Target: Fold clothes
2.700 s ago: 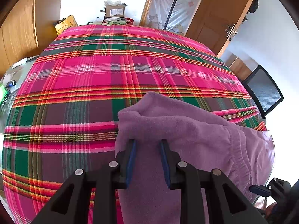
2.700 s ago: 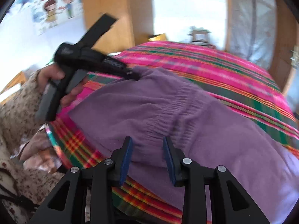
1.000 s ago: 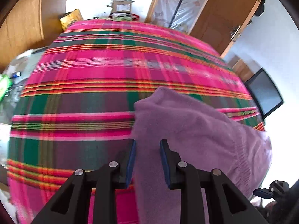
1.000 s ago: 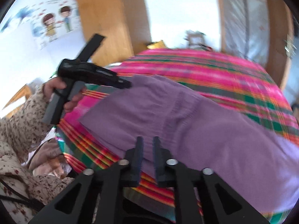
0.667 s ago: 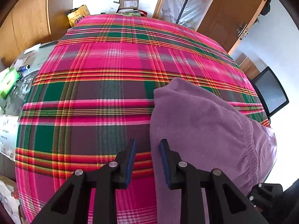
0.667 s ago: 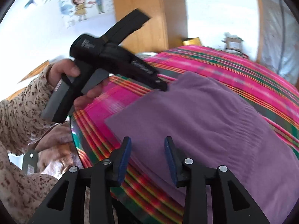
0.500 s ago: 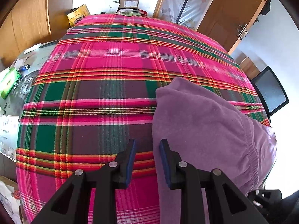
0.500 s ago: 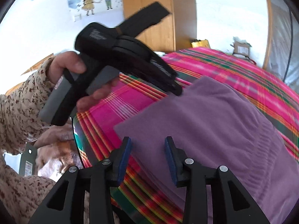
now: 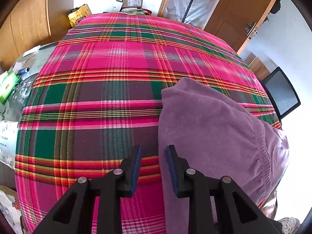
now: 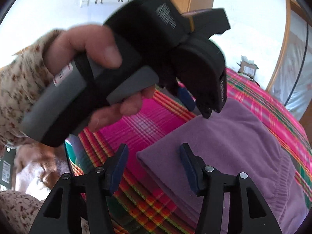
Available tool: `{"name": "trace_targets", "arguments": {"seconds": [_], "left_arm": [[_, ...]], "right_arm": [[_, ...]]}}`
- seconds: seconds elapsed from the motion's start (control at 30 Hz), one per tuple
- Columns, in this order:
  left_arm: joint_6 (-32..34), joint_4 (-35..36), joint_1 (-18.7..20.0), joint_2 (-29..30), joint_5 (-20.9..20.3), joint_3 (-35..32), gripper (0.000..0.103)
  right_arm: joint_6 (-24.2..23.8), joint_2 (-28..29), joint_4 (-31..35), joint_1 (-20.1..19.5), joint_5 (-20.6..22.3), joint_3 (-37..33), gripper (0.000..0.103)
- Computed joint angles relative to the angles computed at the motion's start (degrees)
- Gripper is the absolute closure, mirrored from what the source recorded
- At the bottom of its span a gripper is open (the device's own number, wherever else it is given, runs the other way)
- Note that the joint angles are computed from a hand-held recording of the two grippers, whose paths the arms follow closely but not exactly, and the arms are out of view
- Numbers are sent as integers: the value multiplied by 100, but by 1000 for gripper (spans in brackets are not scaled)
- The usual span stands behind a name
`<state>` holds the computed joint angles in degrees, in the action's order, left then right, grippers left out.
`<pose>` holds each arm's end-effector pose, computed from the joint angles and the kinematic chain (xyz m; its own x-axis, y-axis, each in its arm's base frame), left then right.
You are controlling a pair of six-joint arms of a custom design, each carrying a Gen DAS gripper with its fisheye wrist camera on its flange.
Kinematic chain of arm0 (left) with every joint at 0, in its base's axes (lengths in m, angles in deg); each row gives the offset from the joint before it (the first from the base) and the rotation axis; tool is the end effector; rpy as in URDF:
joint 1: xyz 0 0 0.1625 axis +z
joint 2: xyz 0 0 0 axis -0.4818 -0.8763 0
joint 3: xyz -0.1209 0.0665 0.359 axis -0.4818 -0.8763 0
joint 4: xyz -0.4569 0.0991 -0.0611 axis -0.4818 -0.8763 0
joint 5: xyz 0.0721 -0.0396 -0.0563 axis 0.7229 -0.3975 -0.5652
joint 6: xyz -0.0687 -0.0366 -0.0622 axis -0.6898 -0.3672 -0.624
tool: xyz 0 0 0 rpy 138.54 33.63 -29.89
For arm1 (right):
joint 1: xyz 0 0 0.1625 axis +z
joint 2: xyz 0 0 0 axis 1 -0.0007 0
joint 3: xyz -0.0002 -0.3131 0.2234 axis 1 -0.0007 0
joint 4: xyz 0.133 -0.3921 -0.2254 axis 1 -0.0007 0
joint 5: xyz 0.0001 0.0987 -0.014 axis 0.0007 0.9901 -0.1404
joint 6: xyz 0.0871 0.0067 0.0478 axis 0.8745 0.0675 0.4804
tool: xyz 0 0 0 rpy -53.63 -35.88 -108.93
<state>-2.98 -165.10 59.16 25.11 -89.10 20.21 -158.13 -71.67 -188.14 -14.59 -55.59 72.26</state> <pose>-0.4211 -0.4896 -0.0336 -0.7753 -0.4773 -0.4136 -0.0608 0.7082 -0.7034 0.0374 -0.4219 0.2319 -0.0563 -0.9579 0.2815 -0.9981 0.0475 -0.0382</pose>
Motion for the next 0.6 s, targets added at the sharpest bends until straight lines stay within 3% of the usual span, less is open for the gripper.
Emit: {"name": "trace_targets", "arguments": {"seconds": [0.07,0.27,0.3,0.37,0.43,0.5,0.6], "left_arm": [[19,-122,0,-30,-6,56,76],[-186,-244,-101,-231,27,302,76],[-253,-240,-100,-267,32,341,76],[-349,-442,-90,-373,-38,494,76],[-334,-769,-69,-462,-145,652,76],[-320,-965,-80,-524,-178,769,76],[-258,-1250,-85,-556,-246,869,76]], "right_arm": [[-79,-35,-205,-46,34,98,46],[273,30,-379,-63,17,57,47],[356,54,-426,-59,5,41,55],[480,65,-404,-64,5,-1,59],[471,-9,-482,-114,87,46,75],[466,-61,-536,-160,183,63,85],[548,-73,-500,-202,249,13,90]]}}
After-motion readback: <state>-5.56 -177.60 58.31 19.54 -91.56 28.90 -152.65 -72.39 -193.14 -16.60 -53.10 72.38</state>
